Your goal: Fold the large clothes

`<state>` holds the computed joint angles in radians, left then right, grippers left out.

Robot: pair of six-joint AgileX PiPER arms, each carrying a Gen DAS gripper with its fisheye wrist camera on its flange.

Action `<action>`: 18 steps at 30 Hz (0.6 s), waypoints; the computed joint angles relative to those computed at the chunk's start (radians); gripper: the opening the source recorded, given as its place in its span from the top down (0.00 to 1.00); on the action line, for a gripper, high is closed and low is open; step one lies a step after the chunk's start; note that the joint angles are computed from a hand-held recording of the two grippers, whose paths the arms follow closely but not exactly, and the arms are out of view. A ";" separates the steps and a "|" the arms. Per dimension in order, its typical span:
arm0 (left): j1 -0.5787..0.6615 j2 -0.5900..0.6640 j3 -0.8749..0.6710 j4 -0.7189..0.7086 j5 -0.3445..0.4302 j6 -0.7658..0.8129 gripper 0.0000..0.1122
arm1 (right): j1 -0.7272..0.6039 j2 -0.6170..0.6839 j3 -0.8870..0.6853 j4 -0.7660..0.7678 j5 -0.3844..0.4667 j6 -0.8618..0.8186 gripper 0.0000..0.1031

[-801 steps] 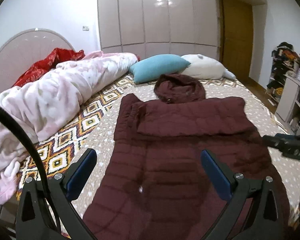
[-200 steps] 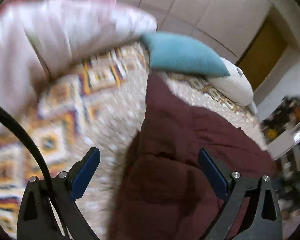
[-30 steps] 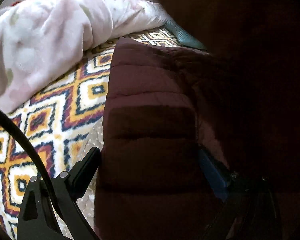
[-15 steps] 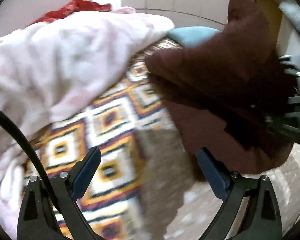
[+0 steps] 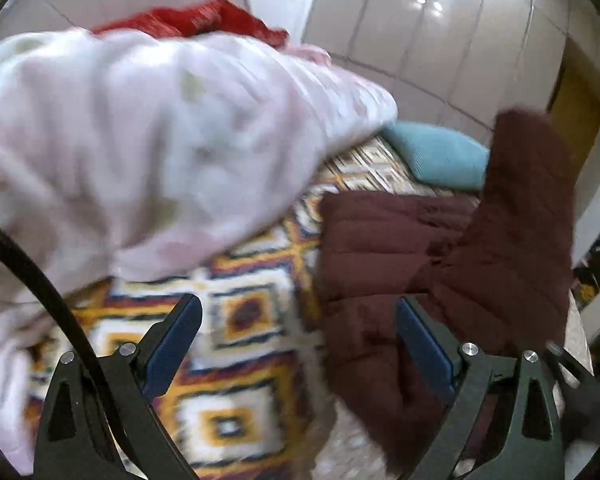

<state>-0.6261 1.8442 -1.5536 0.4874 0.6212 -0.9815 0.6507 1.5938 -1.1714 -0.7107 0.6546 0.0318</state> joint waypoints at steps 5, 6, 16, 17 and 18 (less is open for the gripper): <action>-0.026 0.118 -0.089 -0.057 0.010 0.017 0.13 | -0.187 -0.299 0.050 0.465 0.068 -0.270 0.22; -0.030 0.117 -0.076 -0.052 -0.005 -0.001 0.13 | -0.251 -0.330 0.023 0.565 0.102 -0.343 0.22; -0.044 0.102 0.038 -0.003 -0.089 -0.108 0.15 | -0.662 0.181 -0.768 0.800 0.237 -0.219 0.31; -0.044 0.100 0.043 -0.002 -0.085 -0.117 0.15 | -0.677 0.281 -0.868 0.887 0.287 -0.186 0.31; -0.047 0.101 0.043 0.006 -0.072 -0.122 0.16 | -0.671 0.361 -0.968 0.936 0.354 -0.188 0.31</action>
<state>-0.6729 1.9447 -1.5104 0.4933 0.5491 -1.1039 -0.0205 1.9551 -2.1396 0.2249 1.0090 -0.1561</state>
